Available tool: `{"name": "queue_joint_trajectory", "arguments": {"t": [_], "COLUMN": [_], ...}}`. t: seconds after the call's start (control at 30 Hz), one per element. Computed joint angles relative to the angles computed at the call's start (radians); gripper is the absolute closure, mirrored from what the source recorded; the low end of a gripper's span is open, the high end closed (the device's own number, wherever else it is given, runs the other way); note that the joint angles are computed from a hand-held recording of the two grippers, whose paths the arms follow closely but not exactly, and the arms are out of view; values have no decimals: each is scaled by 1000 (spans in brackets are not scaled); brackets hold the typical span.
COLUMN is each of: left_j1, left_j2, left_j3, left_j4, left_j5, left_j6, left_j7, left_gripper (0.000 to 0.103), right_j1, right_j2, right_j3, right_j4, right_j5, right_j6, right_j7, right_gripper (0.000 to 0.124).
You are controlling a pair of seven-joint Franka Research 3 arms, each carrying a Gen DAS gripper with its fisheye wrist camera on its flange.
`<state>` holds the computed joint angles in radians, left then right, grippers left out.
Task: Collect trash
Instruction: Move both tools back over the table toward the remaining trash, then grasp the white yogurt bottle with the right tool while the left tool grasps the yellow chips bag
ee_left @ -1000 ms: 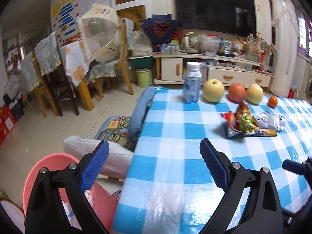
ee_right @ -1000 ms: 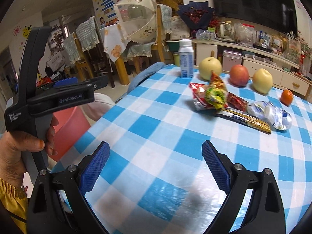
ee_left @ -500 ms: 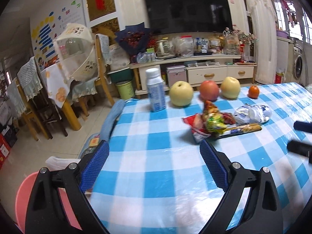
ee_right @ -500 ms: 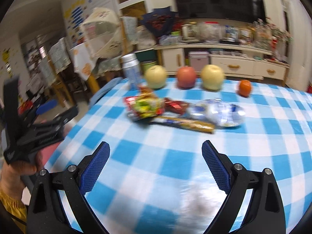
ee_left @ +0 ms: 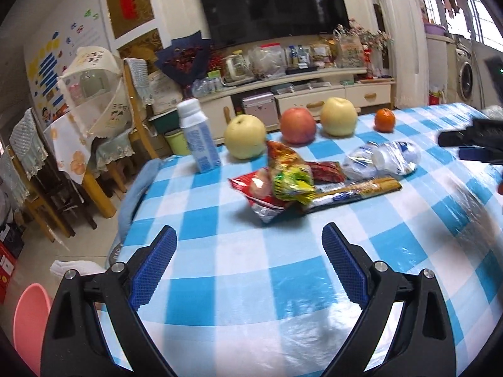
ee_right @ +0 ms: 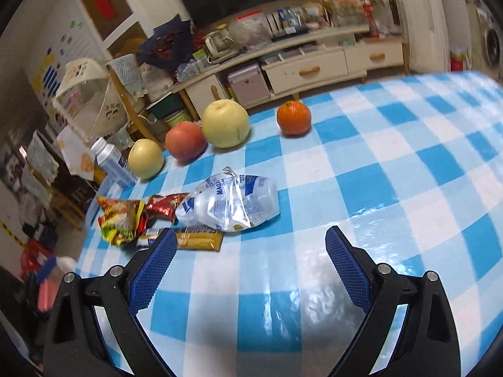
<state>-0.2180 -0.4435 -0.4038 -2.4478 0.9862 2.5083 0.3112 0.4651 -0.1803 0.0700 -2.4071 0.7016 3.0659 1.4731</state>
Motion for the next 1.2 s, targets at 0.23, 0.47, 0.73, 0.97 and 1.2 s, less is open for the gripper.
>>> {"name": "queue_joint_trajectory", "arguments": {"t": [0.23, 0.47, 0.73, 0.97, 1.2], "left_j1": [4, 5, -35, -38, -29], "left_j2": [85, 209, 348, 383, 343], "left_j3": [4, 19, 86, 133, 139], "left_j4": [65, 184, 307, 310, 246], "left_j5": [30, 114, 111, -7, -49], "left_j6": [52, 30, -5, 48, 128], "left_j7": [-26, -74, -51, -36, -54], "left_gripper": [9, 9, 9, 43, 58], "right_j1": [-53, -81, -64, -84, -97], "right_j2": [114, 213, 287, 297, 267], "right_j3": [31, 47, 29, 67, 115], "right_j4": [117, 203, 270, 276, 257], "right_j5": [-140, -373, -499, -406, -185], "right_j6": [-54, -72, -98, -80, -92], "right_j7": [36, 183, 258, 137, -127], "right_gripper": [30, 30, 30, 32, 32]}}
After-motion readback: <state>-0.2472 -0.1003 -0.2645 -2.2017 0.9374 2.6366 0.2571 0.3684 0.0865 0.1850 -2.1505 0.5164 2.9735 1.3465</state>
